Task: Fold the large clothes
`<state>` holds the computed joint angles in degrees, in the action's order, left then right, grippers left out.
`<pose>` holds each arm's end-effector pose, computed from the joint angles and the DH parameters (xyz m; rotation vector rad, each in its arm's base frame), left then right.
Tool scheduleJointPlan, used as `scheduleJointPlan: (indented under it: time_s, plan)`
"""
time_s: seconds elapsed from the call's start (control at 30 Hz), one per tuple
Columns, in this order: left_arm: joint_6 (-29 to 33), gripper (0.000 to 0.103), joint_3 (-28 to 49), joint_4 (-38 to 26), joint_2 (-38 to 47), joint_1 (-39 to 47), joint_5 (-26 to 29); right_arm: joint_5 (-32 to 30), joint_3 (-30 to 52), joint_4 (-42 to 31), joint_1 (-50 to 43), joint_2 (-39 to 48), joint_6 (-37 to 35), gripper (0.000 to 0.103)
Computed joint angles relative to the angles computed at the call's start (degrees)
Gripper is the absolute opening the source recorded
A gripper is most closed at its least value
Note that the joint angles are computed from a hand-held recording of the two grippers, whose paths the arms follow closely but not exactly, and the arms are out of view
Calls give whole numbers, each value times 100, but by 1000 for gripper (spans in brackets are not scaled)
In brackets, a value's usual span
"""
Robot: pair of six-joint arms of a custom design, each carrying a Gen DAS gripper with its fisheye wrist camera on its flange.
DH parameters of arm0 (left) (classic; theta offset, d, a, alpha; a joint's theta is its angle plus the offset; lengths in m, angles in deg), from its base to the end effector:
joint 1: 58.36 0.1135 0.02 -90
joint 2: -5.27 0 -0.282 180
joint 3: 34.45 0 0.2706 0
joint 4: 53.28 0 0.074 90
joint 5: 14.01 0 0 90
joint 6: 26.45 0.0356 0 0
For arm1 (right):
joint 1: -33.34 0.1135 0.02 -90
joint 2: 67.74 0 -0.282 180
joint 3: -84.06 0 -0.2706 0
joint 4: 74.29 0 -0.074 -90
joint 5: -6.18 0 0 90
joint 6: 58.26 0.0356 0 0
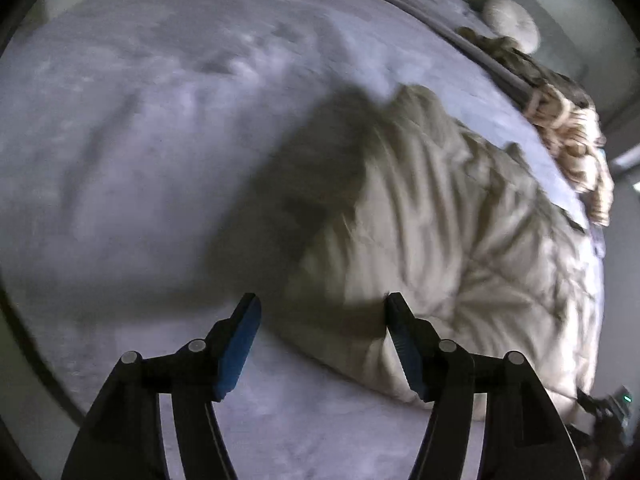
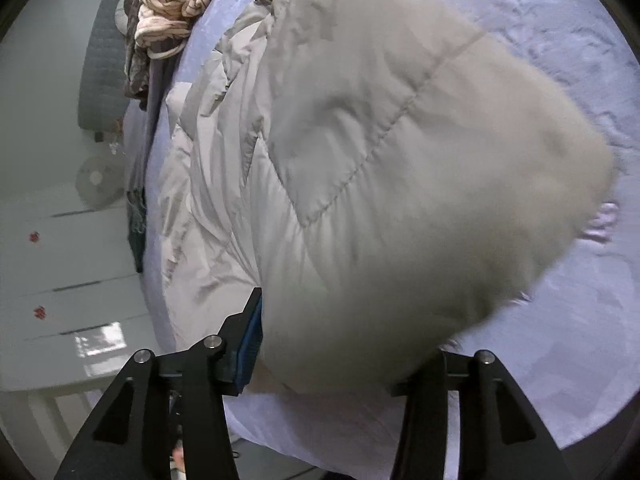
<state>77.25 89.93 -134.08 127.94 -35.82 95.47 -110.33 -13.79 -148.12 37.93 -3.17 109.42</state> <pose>0.4322 0.1665 0.2533 -0.1720 2.8275 -0.3779 0.2137 0.0331 0.3619 1.5093 2.3730 1.0575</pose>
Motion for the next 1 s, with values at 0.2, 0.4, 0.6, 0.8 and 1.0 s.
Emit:
scheduleJointPlan:
  time_s: [0.2, 0.4, 0.6, 0.8, 1.0]
  plan:
    - [-164, 66, 398, -274, 317, 18, -572, 132, 688, -1012, 53, 374, -460, 52]
    - [271, 66, 215, -587, -182, -272, -755, 250, 1355, -1664, 251, 625, -631, 52]
    - [579, 66, -35, -858, -712, -589, -691, 505, 2233, -2168, 604, 966, -842, 61]
    - [707, 66, -278, -942, -1126, -738, -846, 548, 2468, -2258, 688, 1010, -874, 67]
    - [759, 103, -568, -1007, -1474, -710, -885, 567, 2473, -2376, 950, 945, -860, 69]
